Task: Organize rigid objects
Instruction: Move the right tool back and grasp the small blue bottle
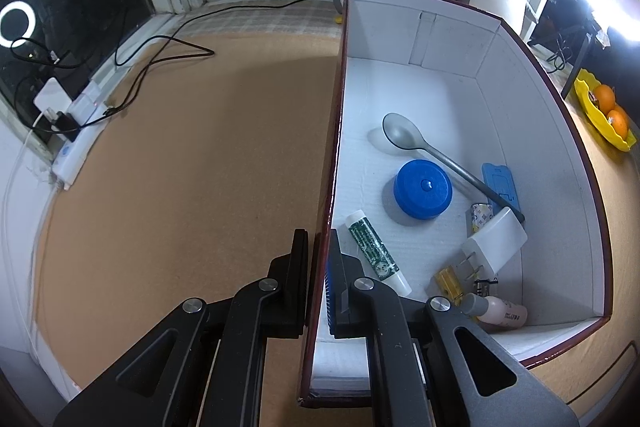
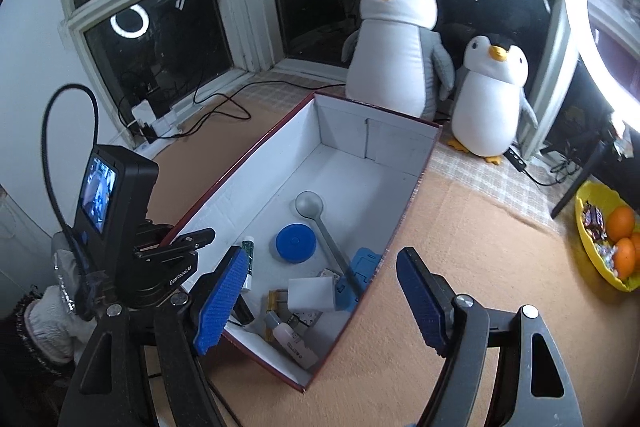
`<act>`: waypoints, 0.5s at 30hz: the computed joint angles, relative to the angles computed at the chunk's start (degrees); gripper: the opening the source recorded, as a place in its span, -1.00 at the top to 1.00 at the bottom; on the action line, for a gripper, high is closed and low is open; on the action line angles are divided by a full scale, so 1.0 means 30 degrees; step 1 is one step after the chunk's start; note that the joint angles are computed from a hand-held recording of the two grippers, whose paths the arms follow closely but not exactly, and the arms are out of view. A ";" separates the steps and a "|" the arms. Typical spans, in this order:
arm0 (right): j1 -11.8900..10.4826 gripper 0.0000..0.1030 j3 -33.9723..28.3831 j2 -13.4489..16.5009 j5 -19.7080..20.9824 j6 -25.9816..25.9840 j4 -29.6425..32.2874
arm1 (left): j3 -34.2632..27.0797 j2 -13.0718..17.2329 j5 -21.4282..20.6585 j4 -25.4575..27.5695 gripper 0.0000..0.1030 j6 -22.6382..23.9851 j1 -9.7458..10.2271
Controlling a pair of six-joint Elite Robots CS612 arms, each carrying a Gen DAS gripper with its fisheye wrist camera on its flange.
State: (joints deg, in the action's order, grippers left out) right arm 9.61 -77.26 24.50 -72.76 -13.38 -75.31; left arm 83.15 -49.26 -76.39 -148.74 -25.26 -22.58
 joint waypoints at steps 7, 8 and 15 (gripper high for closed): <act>-0.0634 -0.42 -0.1494 0.0408 -0.0570 0.1550 0.0624 | -0.0077 0.0029 -0.0075 0.0024 0.88 0.0527 0.0004; -0.0748 -0.42 -0.1769 0.0498 -0.0716 0.1882 0.0751 | -0.0074 0.0031 -0.0090 0.0007 0.88 0.0582 0.0004; -0.1642 -0.42 -0.3900 0.1285 -0.2078 0.4438 0.1870 | -0.0138 0.0055 -0.0216 0.0054 0.88 0.1120 0.0027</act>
State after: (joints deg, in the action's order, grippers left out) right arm 4.68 -88.96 28.36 -78.99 -0.07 -69.70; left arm 82.74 -49.09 -77.04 -148.58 -21.90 -22.50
